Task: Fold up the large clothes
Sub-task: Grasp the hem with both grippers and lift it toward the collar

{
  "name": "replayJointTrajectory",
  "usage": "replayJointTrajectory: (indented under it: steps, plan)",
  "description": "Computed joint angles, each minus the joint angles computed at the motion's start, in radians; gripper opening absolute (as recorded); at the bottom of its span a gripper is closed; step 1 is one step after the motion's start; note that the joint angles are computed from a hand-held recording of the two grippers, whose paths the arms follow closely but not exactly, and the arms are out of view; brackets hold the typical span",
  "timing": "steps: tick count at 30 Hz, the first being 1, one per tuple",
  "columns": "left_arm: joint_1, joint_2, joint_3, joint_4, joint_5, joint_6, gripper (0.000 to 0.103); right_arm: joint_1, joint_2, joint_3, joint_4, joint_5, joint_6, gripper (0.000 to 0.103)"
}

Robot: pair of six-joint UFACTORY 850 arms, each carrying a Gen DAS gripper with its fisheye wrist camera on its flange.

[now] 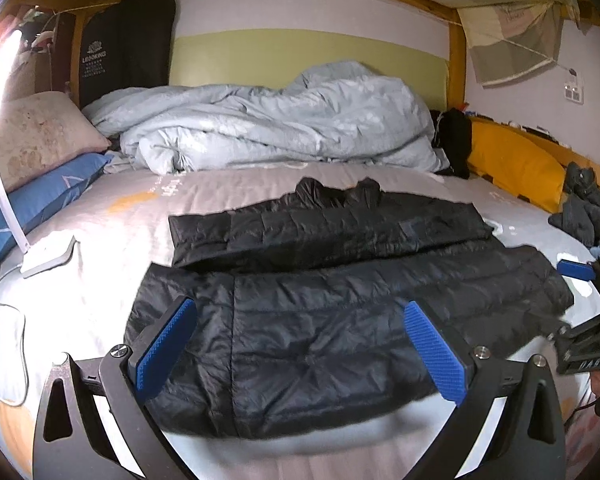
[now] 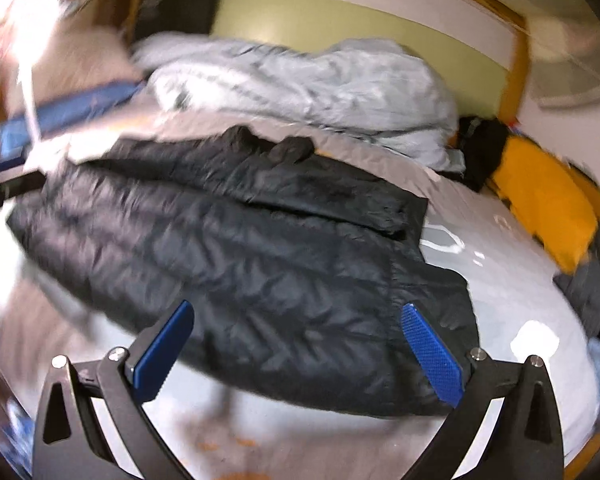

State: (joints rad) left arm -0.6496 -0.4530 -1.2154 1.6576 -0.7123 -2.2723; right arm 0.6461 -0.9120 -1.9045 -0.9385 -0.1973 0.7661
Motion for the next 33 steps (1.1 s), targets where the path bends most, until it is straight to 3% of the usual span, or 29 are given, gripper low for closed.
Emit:
replayJointTrajectory:
  steps: [4, 7, 13, 17, 19, 28, 33]
  plan:
    - [-0.001, -0.015, 0.009, -0.025, 0.061, 0.034, 0.103, 0.02, -0.012, 0.006, 0.049, -0.004, -0.127, 0.103]
    - [0.005, -0.048, -0.028, -0.094, 0.151, 0.203, 0.103, 0.04, -0.04, -0.017, 0.071, -0.048, -0.224, 0.103]
    - [-0.038, -0.143, -0.126, -0.237, 0.046, 0.496, 0.103, 0.064, -0.102, -0.086, -0.027, -0.182, -0.177, 0.103]
    - [-0.021, -0.185, -0.17, -0.386, 0.082, 0.634, 0.103, 0.066, -0.119, -0.099, -0.13, -0.231, -0.088, 0.103]
    - [-0.02, -0.214, -0.199, -0.435, 0.037, 0.695, 0.103, 0.062, -0.133, -0.125, -0.11, -0.258, -0.089, 0.103]
    - [-0.001, -0.224, -0.198, -0.429, -0.091, 0.573, 0.103, 0.032, -0.161, -0.193, -0.076, -0.324, -0.014, 0.103]
    - [0.025, -0.156, -0.11, -0.322, -0.052, 0.344, 0.103, 0.02, -0.137, -0.167, -0.149, -0.305, 0.094, 0.103]
